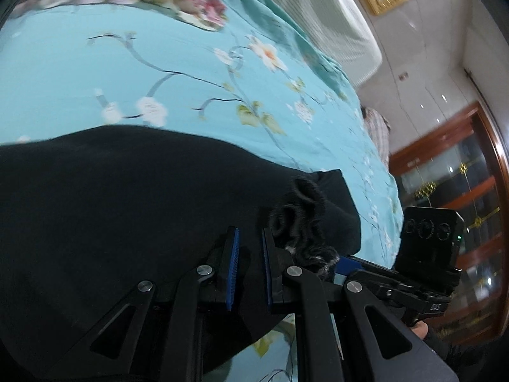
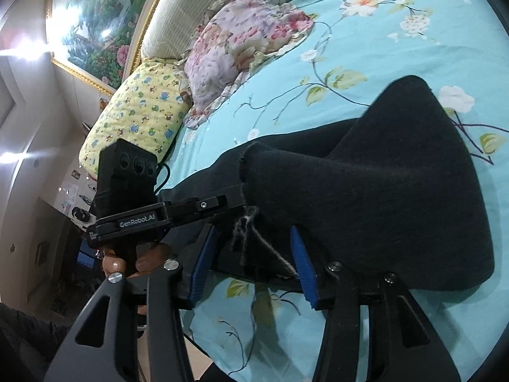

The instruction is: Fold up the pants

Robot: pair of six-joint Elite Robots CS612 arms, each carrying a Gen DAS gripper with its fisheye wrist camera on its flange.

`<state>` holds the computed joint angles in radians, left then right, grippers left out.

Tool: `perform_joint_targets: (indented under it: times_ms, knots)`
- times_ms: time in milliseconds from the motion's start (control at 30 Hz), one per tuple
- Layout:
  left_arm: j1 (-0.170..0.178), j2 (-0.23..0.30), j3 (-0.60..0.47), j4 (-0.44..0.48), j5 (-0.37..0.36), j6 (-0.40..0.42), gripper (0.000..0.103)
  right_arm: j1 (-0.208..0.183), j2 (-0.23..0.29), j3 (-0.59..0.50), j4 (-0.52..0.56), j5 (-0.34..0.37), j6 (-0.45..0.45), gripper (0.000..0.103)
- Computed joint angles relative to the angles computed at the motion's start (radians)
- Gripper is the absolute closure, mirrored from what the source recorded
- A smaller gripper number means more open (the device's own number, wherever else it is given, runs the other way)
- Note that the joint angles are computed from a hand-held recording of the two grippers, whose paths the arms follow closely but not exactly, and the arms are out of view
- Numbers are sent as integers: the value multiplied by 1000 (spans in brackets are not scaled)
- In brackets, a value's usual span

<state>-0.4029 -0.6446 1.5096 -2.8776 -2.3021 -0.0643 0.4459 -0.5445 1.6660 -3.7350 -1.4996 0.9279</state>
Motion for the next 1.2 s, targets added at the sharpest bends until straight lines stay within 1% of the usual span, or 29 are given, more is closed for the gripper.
perform_joint_targets:
  times_ms: [167, 233, 300, 367, 467, 700, 833, 967, 1067, 1200]
  knots:
    - [19, -12, 38, -83, 23, -86, 91, 5, -8, -12, 20, 15, -41, 53]
    - [25, -22, 64, -131, 50, -125, 87, 7, -11, -19, 29, 23, -56, 52]
    - [27, -31, 80, -159, 78, -152, 87, 7, -12, -29, 32, 34, -73, 52]
    - [34, -35, 93, -181, 84, -180, 87, 7, -12, -39, 40, 43, -90, 52]
    - [46, -42, 118, -238, 93, -245, 87, 6, -9, -61, 50, 62, -114, 52]
    - [65, -77, 187, -342, 199, -351, 85, 2, 2, -121, 124, 112, -163, 52]
    - [77, -102, 235, -391, 267, -393, 82, 0, 11, -158, 160, 133, -186, 52]
    - [94, -120, 281, -428, 313, -446, 79, 0, 20, -196, 190, 156, -214, 51]
    - [103, -133, 313, -442, 336, -471, 79, 0, 29, -230, 223, 177, -235, 47]
    - [119, -142, 344, -459, 358, -501, 72, 2, 42, -275, 266, 206, -271, 47]
